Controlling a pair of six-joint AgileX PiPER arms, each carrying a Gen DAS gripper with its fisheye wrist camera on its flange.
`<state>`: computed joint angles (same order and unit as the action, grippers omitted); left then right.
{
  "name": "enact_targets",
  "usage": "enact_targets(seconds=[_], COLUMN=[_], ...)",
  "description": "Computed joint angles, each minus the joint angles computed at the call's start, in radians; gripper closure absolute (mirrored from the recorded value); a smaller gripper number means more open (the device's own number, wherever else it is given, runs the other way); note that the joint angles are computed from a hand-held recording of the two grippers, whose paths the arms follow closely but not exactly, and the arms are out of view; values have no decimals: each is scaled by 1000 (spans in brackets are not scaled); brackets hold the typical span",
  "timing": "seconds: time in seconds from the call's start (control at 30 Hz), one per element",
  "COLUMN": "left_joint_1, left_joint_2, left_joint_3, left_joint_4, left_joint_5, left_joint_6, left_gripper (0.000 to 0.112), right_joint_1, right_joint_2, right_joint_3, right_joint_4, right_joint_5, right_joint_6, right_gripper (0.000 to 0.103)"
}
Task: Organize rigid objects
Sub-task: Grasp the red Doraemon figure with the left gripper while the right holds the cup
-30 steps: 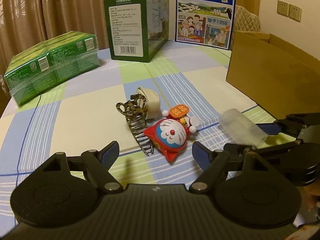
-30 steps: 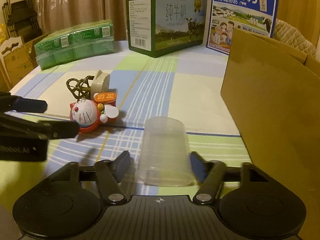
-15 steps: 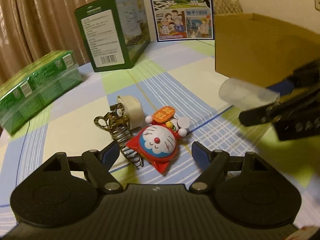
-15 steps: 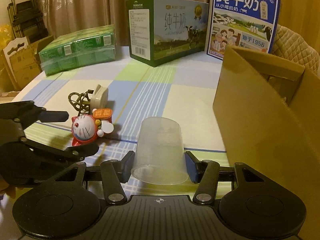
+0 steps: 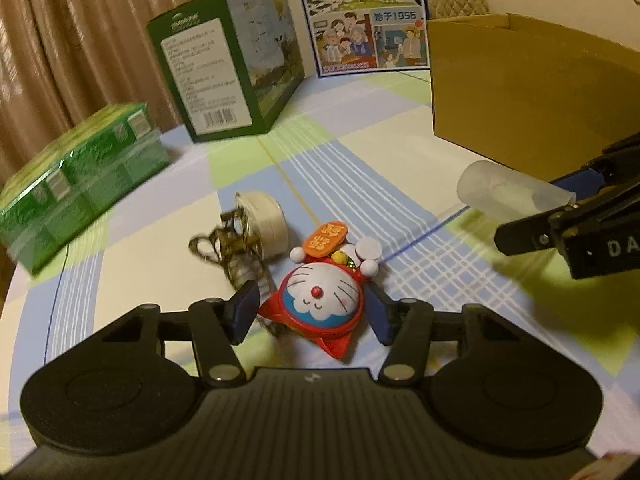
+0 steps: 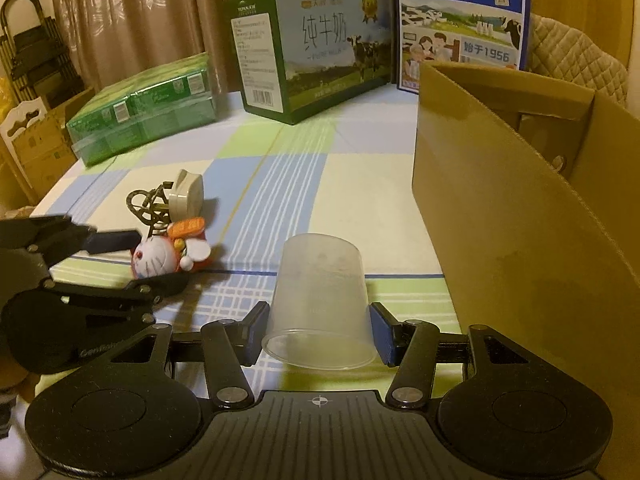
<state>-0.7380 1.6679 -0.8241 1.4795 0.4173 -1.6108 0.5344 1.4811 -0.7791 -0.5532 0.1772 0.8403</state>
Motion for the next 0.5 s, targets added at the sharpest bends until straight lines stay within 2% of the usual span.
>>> enact_targets(seconds=[0.13,0.23,0.4,0.5], left_joint_1=[-69,-142,-260,-271], left_joint_2=[-75,-128,-195,-197], left_joint_3=[36,70,142,150], left_joint_4=[-226,-324,-321,-291], left_joint_5=[38,81,122,106], left_joint_6=[130,182,119,131], left_gripper=[60,60,59,47], right_joint_1=[2,7,29,29], right_joint_2=[-46,-109,-211,-238], right_joint_3=[29,72,146,165], right_joint_4=[67,176,224,232], right_joint_5=[0,10,45,60], right_joint_6=[-56,-156,-175,-165], right_gripper=[53,53,53,53])
